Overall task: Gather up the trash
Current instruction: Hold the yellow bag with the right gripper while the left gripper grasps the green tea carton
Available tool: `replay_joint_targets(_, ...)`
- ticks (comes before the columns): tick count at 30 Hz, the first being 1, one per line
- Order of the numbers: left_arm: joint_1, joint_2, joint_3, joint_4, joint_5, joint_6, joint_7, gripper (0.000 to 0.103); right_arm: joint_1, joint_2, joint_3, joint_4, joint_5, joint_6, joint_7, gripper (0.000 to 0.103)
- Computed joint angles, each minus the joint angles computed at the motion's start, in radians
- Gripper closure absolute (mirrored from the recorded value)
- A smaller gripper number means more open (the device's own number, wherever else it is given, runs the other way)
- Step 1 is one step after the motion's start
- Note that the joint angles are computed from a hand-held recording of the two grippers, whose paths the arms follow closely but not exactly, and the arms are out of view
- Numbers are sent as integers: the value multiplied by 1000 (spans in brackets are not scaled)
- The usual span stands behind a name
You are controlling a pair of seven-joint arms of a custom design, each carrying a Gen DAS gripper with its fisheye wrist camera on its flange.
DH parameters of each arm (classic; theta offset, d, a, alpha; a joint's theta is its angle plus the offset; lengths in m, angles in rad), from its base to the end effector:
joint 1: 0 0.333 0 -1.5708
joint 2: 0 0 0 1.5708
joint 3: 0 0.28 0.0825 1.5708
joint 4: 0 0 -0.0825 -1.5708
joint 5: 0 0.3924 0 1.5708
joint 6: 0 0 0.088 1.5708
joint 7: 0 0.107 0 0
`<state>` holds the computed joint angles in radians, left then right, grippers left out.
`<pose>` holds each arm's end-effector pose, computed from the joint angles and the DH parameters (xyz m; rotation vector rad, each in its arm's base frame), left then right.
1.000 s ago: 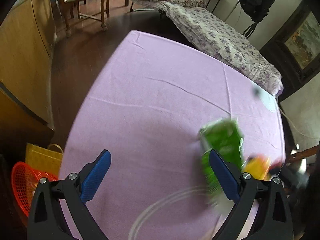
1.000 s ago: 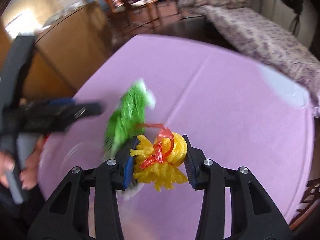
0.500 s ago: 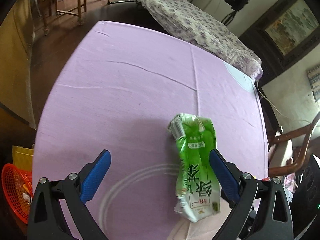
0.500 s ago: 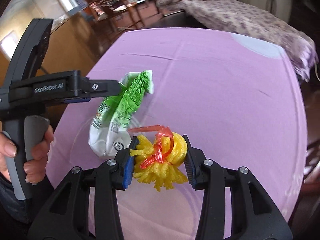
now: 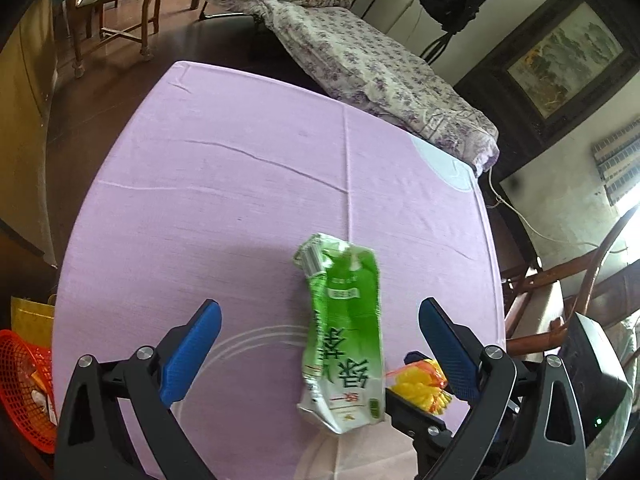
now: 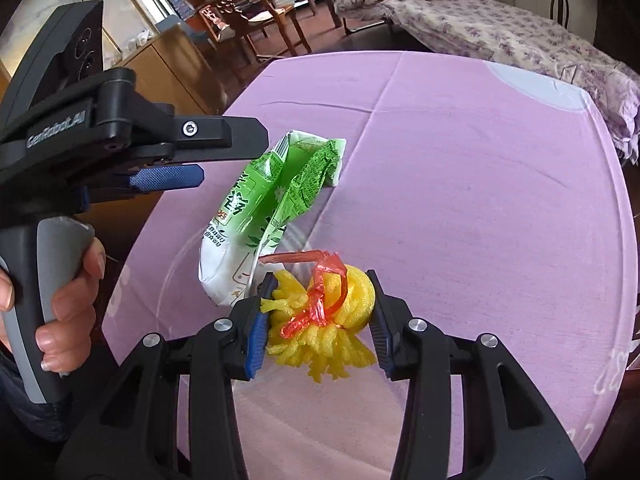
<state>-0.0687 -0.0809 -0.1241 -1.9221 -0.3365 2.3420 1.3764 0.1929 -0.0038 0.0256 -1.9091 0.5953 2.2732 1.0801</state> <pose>0.5765 -0.1196 0.5422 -2.2792 1.9146 -0.8724 0.5839 0.1439 0.4983 -2.0969 1.3865 0.0389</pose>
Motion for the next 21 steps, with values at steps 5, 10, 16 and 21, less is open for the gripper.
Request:
replay_joint_targets(5, -10, 11, -9, 10, 5, -9, -2, 6, 2, -8, 1, -7, -7, -3, 21, 58)
replay_joint_targets(10, -26, 20, -21, 17, 6, -13, 26, 6, 5, -4, 2, -5, -14, -12, 11, 58)
replay_joint_targets(16, -32, 47, -27, 28, 50, -31, 3, 6, 6, -8, 4, -13, -133, 27, 97, 58)
replay_joint_targets(21, -38, 74, -35, 45, 83, -34, -14, 6, 1, -5, -1, -9, -145, 27, 110, 58)
